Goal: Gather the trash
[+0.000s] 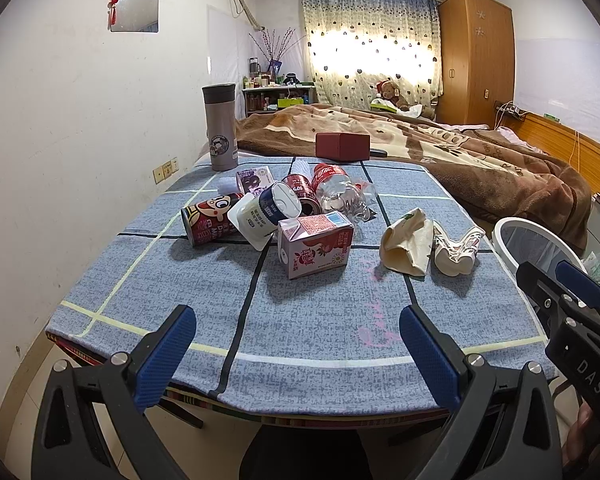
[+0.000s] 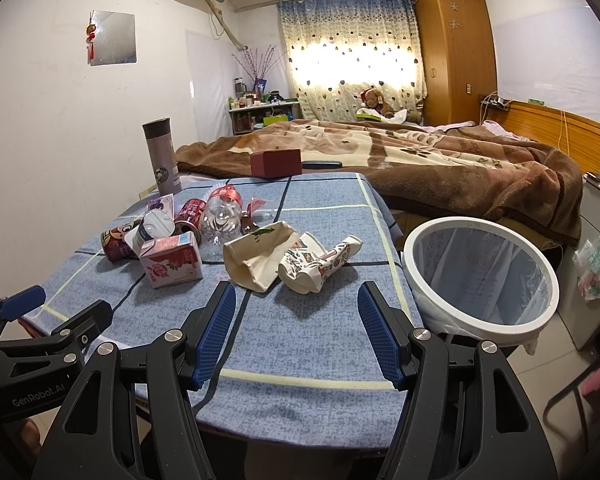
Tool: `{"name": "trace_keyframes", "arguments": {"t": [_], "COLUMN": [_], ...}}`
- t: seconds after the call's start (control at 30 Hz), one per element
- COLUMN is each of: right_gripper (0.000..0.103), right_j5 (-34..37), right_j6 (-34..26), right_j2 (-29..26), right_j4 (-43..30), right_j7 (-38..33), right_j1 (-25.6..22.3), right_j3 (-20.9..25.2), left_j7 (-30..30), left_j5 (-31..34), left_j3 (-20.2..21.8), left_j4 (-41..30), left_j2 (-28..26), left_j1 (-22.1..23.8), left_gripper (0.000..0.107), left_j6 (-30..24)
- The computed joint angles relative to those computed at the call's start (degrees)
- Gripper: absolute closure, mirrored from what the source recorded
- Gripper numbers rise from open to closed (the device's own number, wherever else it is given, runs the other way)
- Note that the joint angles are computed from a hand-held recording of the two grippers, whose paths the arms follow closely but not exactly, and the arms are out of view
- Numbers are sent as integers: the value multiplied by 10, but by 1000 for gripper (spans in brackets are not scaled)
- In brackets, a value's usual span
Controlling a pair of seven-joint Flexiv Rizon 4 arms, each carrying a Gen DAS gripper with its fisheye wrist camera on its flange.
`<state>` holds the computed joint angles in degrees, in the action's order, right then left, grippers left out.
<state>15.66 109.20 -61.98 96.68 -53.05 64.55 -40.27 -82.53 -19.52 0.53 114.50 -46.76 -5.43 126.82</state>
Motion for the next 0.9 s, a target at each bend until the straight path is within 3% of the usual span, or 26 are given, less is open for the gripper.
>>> {"name": "trace_keyframes", "arguments": {"t": [0.6,0.73,0.9], "right_gripper": [38,38,38], "right_j5": [-2,-3,-30], "right_j6": [-3,-4,-37], "right_j2": [0,-7,-13], "right_j4": [-6,-20,-61], "right_j7": [2,7,37], "right_j1": [-9,-20,-57], "right_j3": [7,10,28], "left_j7": [4,4,-4], "left_j5": [5,24,86], "left_j3": [0,-9,-46], "left_j4": [-10,-24,-62], "left_j2": [-6,-11,-23], "left_j1": [6,26,87], "left_gripper": [4,4,4], "left_j6": [-10,-23,-56]}}
